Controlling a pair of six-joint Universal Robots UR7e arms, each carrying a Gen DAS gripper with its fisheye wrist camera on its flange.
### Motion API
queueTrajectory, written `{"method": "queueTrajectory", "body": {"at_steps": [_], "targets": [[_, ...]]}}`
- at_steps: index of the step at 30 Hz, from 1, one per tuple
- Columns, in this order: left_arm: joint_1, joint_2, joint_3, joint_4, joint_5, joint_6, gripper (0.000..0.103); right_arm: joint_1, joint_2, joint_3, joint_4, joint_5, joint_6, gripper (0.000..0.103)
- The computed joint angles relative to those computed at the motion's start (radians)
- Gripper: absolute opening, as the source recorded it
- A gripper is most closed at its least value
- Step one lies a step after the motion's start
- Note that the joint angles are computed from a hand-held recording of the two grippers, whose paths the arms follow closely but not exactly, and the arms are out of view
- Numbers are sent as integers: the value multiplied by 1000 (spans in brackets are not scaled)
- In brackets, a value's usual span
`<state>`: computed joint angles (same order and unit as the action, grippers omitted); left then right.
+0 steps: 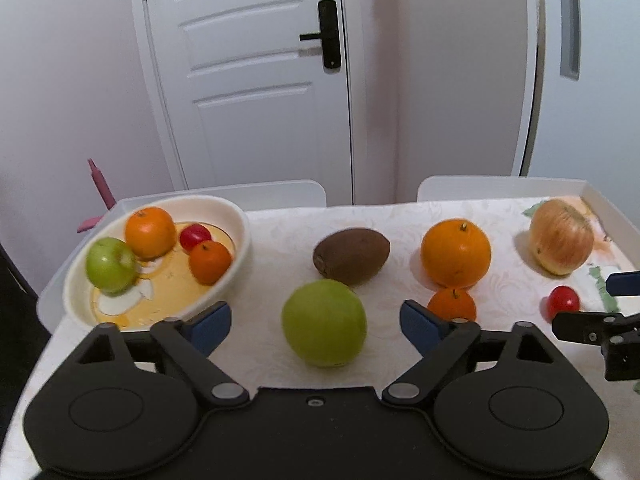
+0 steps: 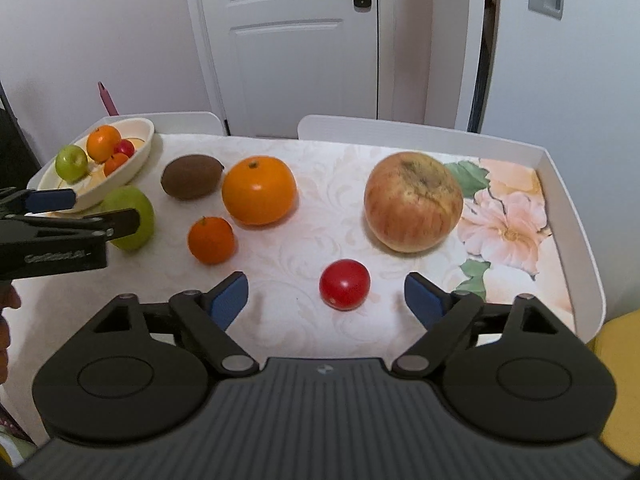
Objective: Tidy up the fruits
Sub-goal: 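Grasp the green apple with the left tool while the right tool grasps the red tomato, then carry the green apple and red tomato into the duck bowl and open both tools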
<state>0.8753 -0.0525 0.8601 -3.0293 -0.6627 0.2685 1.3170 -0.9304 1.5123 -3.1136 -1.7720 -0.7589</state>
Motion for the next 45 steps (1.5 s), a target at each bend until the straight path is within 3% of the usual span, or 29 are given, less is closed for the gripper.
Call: {"method": "queueTrajectory", "body": {"at_steps": [5, 9, 29, 36, 37, 45], "targets": [[13, 60, -94, 37, 6, 8, 78, -12, 17, -13, -3, 15, -32, 89], [17, 84, -137, 79, 21, -8, 59, -16, 24, -24, 9, 19, -29, 82], [7, 22, -14, 49, 35, -23, 58, -15, 48, -51, 7, 6, -27, 65], [3, -5, 35, 40, 37, -36, 58, -17, 54, -55, -11, -3, -35, 52], [2, -11, 45, 40, 36, -39, 58, -18, 54, -53, -15, -2, -39, 47], [-7, -60, 129, 7, 46, -72, 58, -5, 36, -31, -27, -3, -48, 47]]}}
